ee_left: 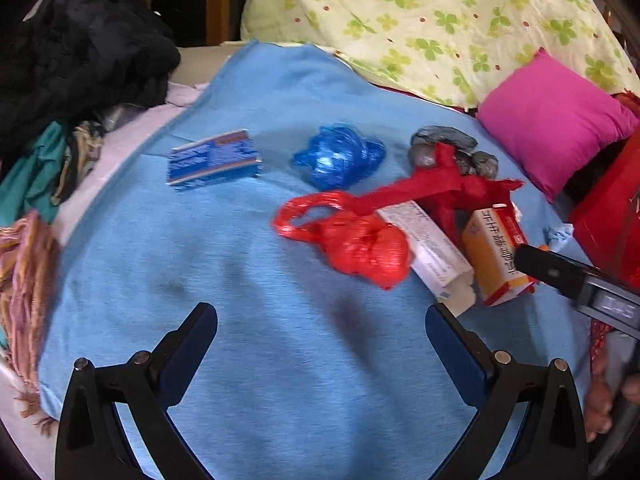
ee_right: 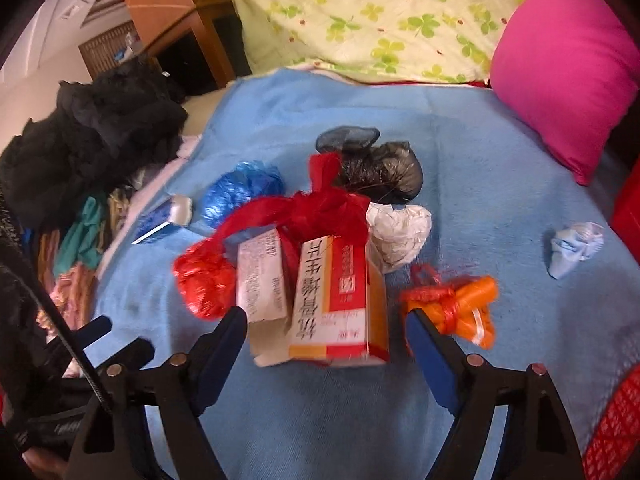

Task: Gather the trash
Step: 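Grasp the white-and-red medicine box with the right tool while the left tool grasps the white tube, then carry the box and tube over the red mesh basket and open both tools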

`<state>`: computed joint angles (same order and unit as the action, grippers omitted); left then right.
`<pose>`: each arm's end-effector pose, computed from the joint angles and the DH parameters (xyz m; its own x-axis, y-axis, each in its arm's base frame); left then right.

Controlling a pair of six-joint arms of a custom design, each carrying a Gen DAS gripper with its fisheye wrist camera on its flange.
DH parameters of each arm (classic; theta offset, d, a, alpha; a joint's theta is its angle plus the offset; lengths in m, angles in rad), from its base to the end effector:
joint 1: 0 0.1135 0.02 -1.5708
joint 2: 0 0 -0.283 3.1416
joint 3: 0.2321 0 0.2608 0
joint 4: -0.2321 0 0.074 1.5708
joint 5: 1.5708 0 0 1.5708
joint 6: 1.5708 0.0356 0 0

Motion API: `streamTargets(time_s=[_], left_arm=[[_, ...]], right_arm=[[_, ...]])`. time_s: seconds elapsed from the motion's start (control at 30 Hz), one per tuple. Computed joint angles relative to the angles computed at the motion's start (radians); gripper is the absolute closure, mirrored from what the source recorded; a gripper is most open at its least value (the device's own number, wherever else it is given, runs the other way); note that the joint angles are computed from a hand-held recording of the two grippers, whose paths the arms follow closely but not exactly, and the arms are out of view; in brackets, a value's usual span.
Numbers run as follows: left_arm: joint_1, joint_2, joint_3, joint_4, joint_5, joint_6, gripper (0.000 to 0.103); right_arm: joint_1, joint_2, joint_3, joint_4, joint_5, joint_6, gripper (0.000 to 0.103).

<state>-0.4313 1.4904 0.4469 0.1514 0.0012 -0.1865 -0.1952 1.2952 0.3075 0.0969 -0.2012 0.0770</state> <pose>0.2231 -0.1027 0.1211 -0.7725 0.1514 -0.6167 0.2804 0.9527 -0.1173 0.1988 -0.0321 0.1223 -0.7554 0.2262 -0.6150 0.1253 0.9711 0.2033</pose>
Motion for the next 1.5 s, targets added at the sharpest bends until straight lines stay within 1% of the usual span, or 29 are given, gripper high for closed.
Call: streamTargets(time_s=[0.07,0.1,0.13,0.17,0.2,0.23,0.27,0.3,0.37,0.47,0.5,0.57,0.7,0.8,0.83,0.87,0.9,0.93,0.97,1.0,1.1,1.2,1.27,1.33,1.4,1.47,1.5], left_arm=[[-0.014,0.022,0.013,0.001,0.004,-0.021,0.0],[-0.019,0.032,0.017,0.001,0.014,-0.031,0.0],[-0.021,0.038,0.022,0.002,0.028,-0.038,0.001],[-0.023,0.042,0.024,0.002,0.039,-0.042,0.002],[-0.026,0.048,0.029,0.003,0.05,-0.045,0.005],[-0.026,0.052,0.032,0.003,0.059,-0.045,0.007],[-0.027,0.058,0.037,0.003,0.072,-0.046,0.014],[-0.031,0.064,0.042,0.004,0.089,-0.048,0.019],[-0.045,0.077,0.051,0.01,0.109,-0.057,0.022],[-0.085,0.095,0.06,0.037,0.143,-0.081,0.022],[-0.109,0.105,0.067,0.051,0.149,-0.092,0.022],[-0.142,0.13,0.086,0.065,0.142,-0.113,0.022],[-0.205,0.219,0.155,0.101,0.11,-0.213,0.022],[-0.221,0.294,0.21,0.099,0.065,-0.265,0.022],[-0.223,0.315,0.222,0.104,0.058,-0.282,0.023],[-0.225,0.337,0.237,0.109,0.052,-0.299,0.026],[-0.225,0.363,0.253,0.108,0.043,-0.306,0.033],[-0.226,0.37,0.259,0.105,0.041,-0.312,0.037],[-0.223,0.387,0.272,0.098,0.04,-0.316,0.045],[-0.218,0.403,0.282,0.093,0.038,-0.323,0.051],[-0.197,0.406,0.257,0.143,0.057,-0.328,0.054],[-0.179,0.39,0.223,0.171,0.085,-0.324,0.055],[-0.175,0.372,0.194,0.185,0.097,-0.313,0.055],[-0.185,0.333,0.141,0.203,0.095,-0.298,0.056],[-0.2,0.277,0.084,0.217,0.101,-0.282,0.056],[-0.218,0.197,0.023,0.224,0.099,-0.263,0.056],[-0.232,0.149,-0.012,0.226,0.09,-0.252,0.056]], right_arm=[[0.004,0.062,0.024,0.021,0.004,-0.003,0.02],[0.007,0.107,0.046,0.024,0.01,-0.003,0.026],[0.009,0.137,0.061,0.023,0.012,-0.002,0.035],[0.001,0.175,0.079,0.018,-0.001,-0.007,0.04],[-0.014,0.199,0.088,0.015,-0.021,-0.012,0.045],[-0.03,0.202,0.089,0.01,-0.041,-0.015,0.047],[-0.053,0.196,0.087,0.003,-0.065,-0.019,0.048],[-0.077,0.185,0.085,-0.006,-0.086,-0.025,0.049],[-0.146,0.142,0.077,-0.038,-0.149,-0.041,0.049],[-0.268,0.068,0.071,-0.108,-0.271,-0.078,0.049],[-0.326,0.036,0.069,-0.147,-0.336,-0.102,0.049],[-0.405,-0.014,0.067,-0.206,-0.418,-0.138,0.049],[-0.535,-0.141,0.057,-0.295,-0.534,-0.185,0.049],[-0.607,-0.244,0.051,-0.326,-0.581,-0.209,0.049],[-0.606,-0.269,0.046,-0.316,-0.581,-0.192,0.049],[-0.625,-0.286,0.047,-0.324,-0.601,-0.198,0.049],[-0.641,-0.301,0.05,-0.341,-0.618,-0.206,0.049],[-0.65,-0.313,0.052,-0.349,-0.63,-0.207,0.049],[-0.652,-0.325,0.051,-0.353,-0.634,-0.205,0.049],[-0.65,-0.336,0.049,-0.354,-0.631,-0.204,0.049],[-0.658,-0.342,0.041,-0.359,-0.633,-0.215,0.049],[-0.704,-0.336,0.046,-0.398,-0.664,-0.273,0.049],[-0.73,-0.359,0.046,-0.423,-0.684,-0.298,0.049],[-0.755,-0.414,0.041,-0.456,-0.719,-0.314,0.049],[-0.82,-0.481,0.051,-0.534,-0.783,-0.369,0.049],[-0.901,-0.516,0.071,-0.628,-0.852,-0.445,0.049],[-0.96,-0.523,0.09,-0.701,-0.897,-0.51,0.049]])
